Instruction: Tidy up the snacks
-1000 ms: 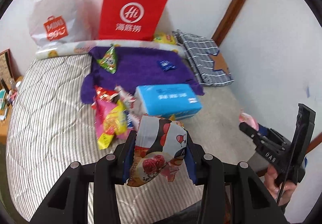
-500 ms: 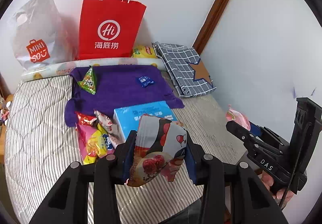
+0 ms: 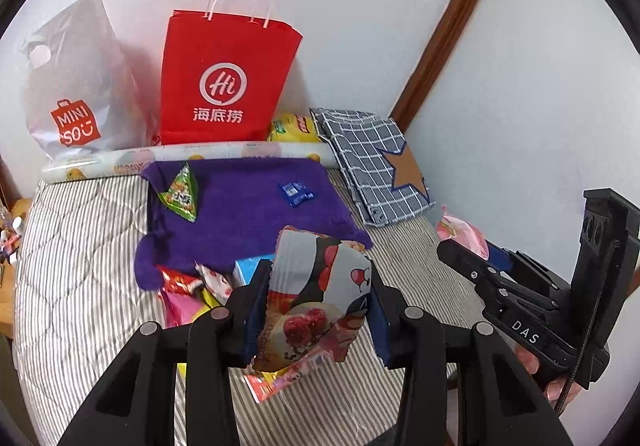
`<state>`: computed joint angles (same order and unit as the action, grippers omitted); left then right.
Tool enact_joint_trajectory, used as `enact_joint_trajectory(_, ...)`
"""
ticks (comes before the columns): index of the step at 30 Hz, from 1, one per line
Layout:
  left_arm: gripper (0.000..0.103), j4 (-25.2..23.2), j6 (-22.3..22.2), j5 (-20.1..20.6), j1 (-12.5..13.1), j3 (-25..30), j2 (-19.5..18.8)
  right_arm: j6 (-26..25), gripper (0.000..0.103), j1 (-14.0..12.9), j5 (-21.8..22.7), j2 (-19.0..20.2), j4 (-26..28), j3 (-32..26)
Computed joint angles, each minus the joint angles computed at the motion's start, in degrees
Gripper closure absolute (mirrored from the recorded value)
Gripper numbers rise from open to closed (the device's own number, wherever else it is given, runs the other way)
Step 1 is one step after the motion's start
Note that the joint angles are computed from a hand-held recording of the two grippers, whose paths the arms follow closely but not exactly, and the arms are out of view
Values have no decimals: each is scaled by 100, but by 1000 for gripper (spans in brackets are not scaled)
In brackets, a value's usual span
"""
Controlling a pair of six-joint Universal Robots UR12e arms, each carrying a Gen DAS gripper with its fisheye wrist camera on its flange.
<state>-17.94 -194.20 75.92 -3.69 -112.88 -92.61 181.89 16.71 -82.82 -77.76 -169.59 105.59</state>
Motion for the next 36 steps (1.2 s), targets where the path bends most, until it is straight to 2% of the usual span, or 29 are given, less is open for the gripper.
enact_joint_trajectory(11,62,-102,-56,41,218,298,-277,-30,58,-26,211,542,270,-670)
enact_joint_trajectory(27,62,-305,-53,134,473,760,-782,13,58,-105,196,1212,573,-1431)
enact_joint_trajectory(36,62,-536,-19,131,568,1020,-1160,-141,58,-77,-124,1626,833,-1842)
